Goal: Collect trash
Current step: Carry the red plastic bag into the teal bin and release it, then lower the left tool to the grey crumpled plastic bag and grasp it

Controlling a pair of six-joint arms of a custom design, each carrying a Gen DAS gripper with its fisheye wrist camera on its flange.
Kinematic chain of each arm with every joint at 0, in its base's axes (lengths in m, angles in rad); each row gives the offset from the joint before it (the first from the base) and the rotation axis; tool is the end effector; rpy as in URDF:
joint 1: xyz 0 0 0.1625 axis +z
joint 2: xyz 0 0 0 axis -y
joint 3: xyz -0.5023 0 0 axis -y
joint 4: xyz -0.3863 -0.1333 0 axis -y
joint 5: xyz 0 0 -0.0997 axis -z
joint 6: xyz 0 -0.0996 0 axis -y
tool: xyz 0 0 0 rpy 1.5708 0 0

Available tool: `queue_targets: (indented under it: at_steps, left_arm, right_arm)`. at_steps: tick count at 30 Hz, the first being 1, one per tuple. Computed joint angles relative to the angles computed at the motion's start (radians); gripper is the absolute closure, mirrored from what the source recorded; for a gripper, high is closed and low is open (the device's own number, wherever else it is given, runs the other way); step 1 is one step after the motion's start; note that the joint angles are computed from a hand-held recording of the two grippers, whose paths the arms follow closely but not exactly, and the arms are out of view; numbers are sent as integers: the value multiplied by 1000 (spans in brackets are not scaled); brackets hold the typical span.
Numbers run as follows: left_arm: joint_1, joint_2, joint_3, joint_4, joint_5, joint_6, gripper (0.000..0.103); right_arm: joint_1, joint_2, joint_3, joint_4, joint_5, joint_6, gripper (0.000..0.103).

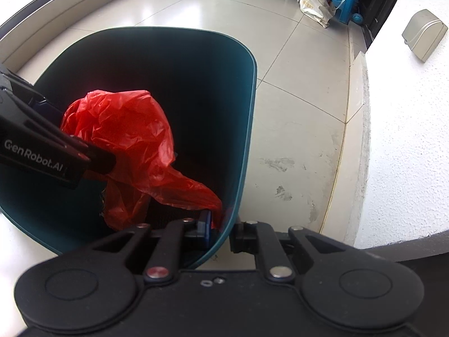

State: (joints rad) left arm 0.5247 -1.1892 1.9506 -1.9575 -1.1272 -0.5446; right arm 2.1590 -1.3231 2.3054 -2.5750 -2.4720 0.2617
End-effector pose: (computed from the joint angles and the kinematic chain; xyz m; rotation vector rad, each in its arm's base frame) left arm -0.3675 -0.4161 0.2419 0.7437 2.4609 -0.0728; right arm 0.2893 -0.3343 0.2685 0.3594 -2.2565 0.4785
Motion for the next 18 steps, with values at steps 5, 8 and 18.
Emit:
queue_targets:
  at_steps: [5, 8, 18]
  left_arm:
    - [0, -28, 6, -18, -18, -4, 28]
    - [-2, -68, 8, -20, -26, -12, 28]
    - [22, -253, 1, 34, 68, -119, 23]
  right_arm:
    - [8, 6, -5, 15, -3, 19, 91]
    - [10, 7, -8, 20, -3, 24, 91]
    - [9, 7, -10, 22, -3, 26, 91]
